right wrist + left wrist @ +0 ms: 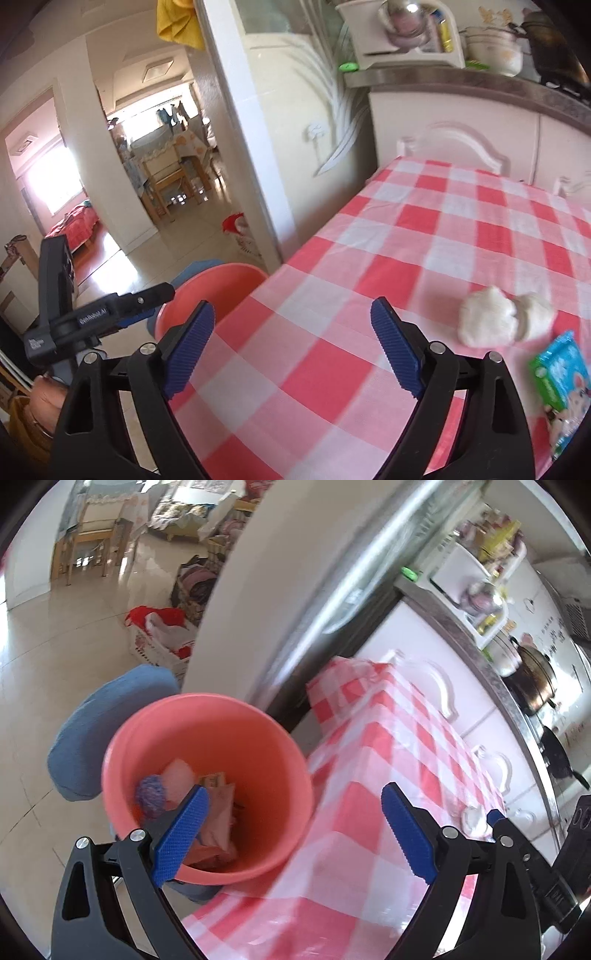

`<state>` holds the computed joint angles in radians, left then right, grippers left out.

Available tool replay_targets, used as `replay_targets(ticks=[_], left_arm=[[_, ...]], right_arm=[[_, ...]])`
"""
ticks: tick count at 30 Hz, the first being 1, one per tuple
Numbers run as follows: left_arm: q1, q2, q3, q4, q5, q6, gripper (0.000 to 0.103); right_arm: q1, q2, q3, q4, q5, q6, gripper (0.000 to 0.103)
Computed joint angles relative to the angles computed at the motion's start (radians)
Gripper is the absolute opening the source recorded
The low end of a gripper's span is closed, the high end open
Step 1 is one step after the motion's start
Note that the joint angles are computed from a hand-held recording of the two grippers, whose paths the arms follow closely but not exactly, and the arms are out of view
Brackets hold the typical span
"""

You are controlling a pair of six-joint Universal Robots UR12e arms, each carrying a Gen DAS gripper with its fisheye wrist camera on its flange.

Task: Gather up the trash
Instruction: 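Bring both tools back to the white roll and blue cow packet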

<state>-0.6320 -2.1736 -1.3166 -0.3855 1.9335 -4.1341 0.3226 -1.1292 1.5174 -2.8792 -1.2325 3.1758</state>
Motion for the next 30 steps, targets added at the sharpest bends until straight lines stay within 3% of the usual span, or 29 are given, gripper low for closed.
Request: replay_targets(ticks=[10,18,30], left_arm=[[-0.029,-0.065,0.131,-0.048,-0.077,0.101,0.094],[-0.046,-0.105,0.223,-0.106,-0.097,0.149,0.094],[-0.077,-0.177,0.392,-0.292,-0.085,0.238,0.094]], right_arm=[[-0.032,-0.038,0.085,-0.098,-0.046,0.020,0.089],[-0.058,-0.056,0.121,-0.156,-0.085,0.031,0.093],[-0.086,-0.080,0.163,-0.210,-0.170,0.024,0.093]])
